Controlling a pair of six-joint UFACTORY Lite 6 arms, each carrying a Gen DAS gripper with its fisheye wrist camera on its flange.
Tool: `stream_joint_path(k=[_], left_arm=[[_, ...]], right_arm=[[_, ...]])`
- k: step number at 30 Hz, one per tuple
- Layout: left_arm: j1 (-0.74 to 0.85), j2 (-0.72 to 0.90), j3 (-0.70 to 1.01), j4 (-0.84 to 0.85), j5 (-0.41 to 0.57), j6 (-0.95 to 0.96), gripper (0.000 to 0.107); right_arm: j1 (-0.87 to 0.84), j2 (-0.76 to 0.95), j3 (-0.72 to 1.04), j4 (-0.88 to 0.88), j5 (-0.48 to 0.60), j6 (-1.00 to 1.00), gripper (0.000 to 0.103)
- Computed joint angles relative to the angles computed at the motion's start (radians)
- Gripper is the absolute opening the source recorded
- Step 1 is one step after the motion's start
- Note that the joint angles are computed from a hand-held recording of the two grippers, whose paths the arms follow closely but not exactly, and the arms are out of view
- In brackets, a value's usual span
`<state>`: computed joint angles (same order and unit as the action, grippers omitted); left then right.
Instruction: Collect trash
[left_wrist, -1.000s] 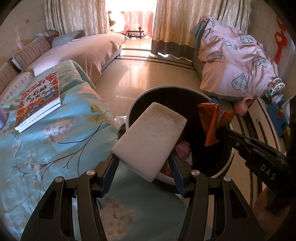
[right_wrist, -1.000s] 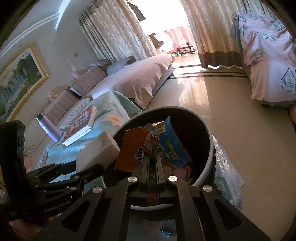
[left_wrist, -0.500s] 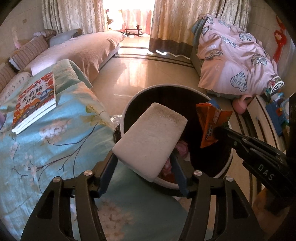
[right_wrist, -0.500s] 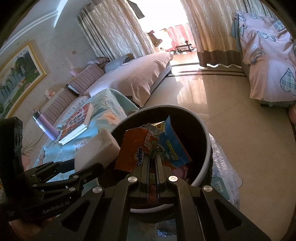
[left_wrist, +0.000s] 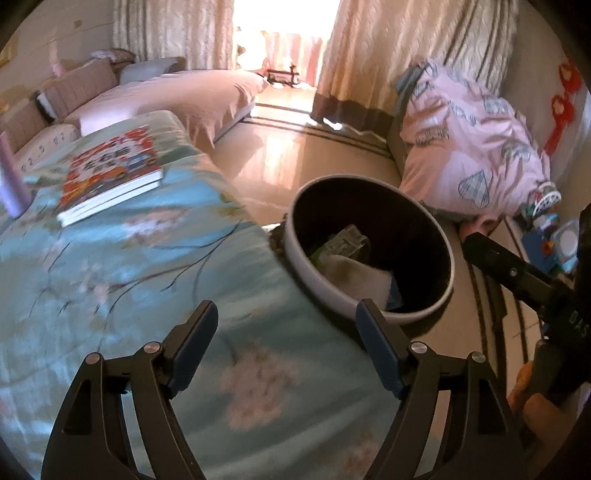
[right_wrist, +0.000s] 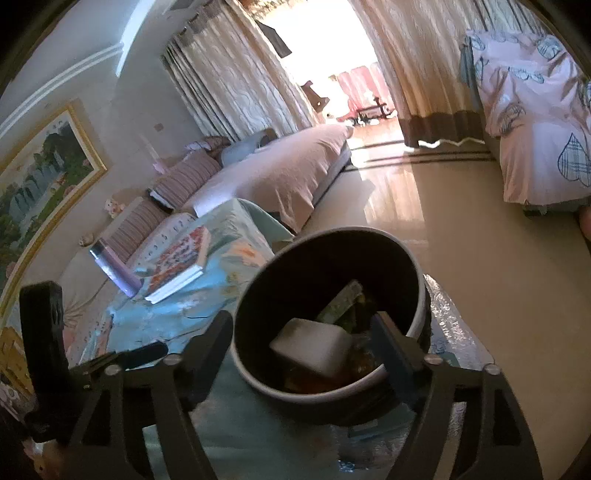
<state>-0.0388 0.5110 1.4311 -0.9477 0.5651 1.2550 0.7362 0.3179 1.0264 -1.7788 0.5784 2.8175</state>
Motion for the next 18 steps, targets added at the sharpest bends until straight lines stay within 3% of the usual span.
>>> stream_joint_path(k=[5,18], left_arm=[[0.126,-0.104,-0.141,-0.145,0.056,0.172,0.081],[0.528,-0.367,-0.482,-0.477,0.260,0.684,0.092]], right_arm=[[0.104,0.009,0.044,0.103,0.089,-0.073,0.097],[0.364,0.199,0.329,0.373,0.334,-0.310,0.102]])
